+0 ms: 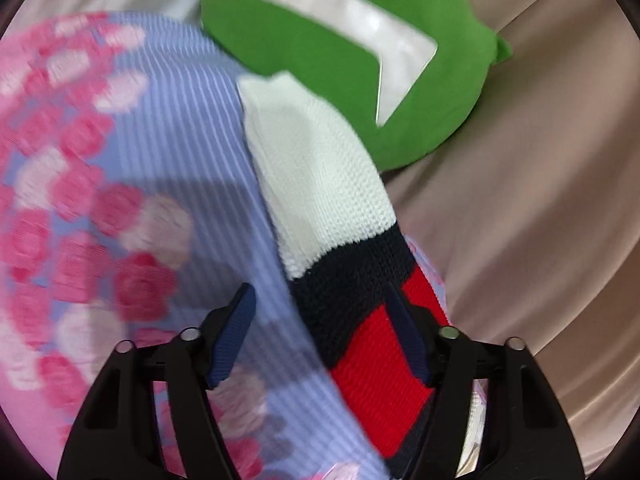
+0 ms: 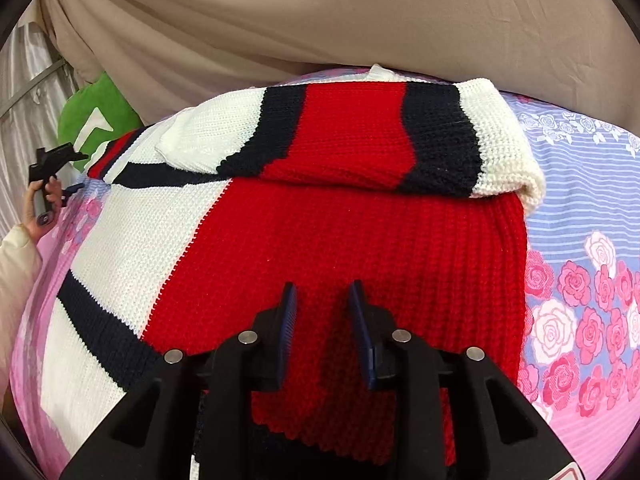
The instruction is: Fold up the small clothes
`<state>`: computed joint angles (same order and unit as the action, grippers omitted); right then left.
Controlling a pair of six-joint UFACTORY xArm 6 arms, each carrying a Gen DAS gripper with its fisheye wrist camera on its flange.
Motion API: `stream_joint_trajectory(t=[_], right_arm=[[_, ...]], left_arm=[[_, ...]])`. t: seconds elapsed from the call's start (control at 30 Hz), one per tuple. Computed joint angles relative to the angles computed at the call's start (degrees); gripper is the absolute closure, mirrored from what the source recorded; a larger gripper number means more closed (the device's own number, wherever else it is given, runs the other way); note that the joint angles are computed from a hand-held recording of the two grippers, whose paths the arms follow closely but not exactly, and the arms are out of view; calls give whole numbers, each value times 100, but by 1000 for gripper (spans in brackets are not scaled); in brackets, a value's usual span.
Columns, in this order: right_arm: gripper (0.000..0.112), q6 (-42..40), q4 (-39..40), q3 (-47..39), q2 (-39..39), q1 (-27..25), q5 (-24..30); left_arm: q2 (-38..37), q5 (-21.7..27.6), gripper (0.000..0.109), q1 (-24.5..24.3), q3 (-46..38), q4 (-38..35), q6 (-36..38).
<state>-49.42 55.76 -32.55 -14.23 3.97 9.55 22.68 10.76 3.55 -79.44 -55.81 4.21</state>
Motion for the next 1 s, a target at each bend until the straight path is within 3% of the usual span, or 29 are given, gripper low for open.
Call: stream_joint_trajectory(t=[0.03, 0.07, 0.13, 0.2, 0.27, 0.37, 0.5, 0.53, 0.6, 0.67, 0.73, 0.83, 0.93, 1.0], right_arm=[[81, -51, 88, 4, -14, -1, 23], [81, -124, 191, -32, 13, -15, 52], [81, -161, 286, -50, 28, -6, 45], [80, -218, 361, -58, 45, 15, 9], [79, -222, 363, -60, 64, 43, -37], [78, -230, 387, -67, 87, 74, -74], [77, -401, 669, -99, 90, 33, -11], [77, -489, 790, -122, 87, -11, 72], [72, -636, 993, -160, 88, -82, 202], [70, -761, 1176, -183, 69, -172, 359], [70, -946, 1430, -213, 45, -291, 565], [68, -1163, 1792, -219, -32, -400, 650], [67, -1333, 1743, -217, -153, -84, 11], [61, -1304, 1150, -302, -33, 568, -1078]], left_arm=[[50, -25, 71, -29, -34, 388, -315], [85, 57, 105, -76, -132, 560, -390], [16, 29, 102, -161, -244, 971, -606], [-336, -479, 103, -503, -30, 2121, -1172], [-698, -657, 103, -912, 78, 3209, -1626], [-976, -598, 103, -1677, -98, 3839, -1553], [-596, -50, 98, -2810, -803, 5622, -2481], [-291, 187, 97, -3143, -1112, 5652, -2460], [207, 439, 70, -3583, -1495, 5249, -2058], [587, 552, 67, -3877, -1615, 5333, -2173], [569, 404, 67, -3986, -1228, 5156, -2072], [3, -246, 67, -3938, -91, 4941, -2038], [-824, -878, 60, -3453, 1122, 6501, -3528], [-1186, -814, 55, -2985, 1454, 7640, -4727]])
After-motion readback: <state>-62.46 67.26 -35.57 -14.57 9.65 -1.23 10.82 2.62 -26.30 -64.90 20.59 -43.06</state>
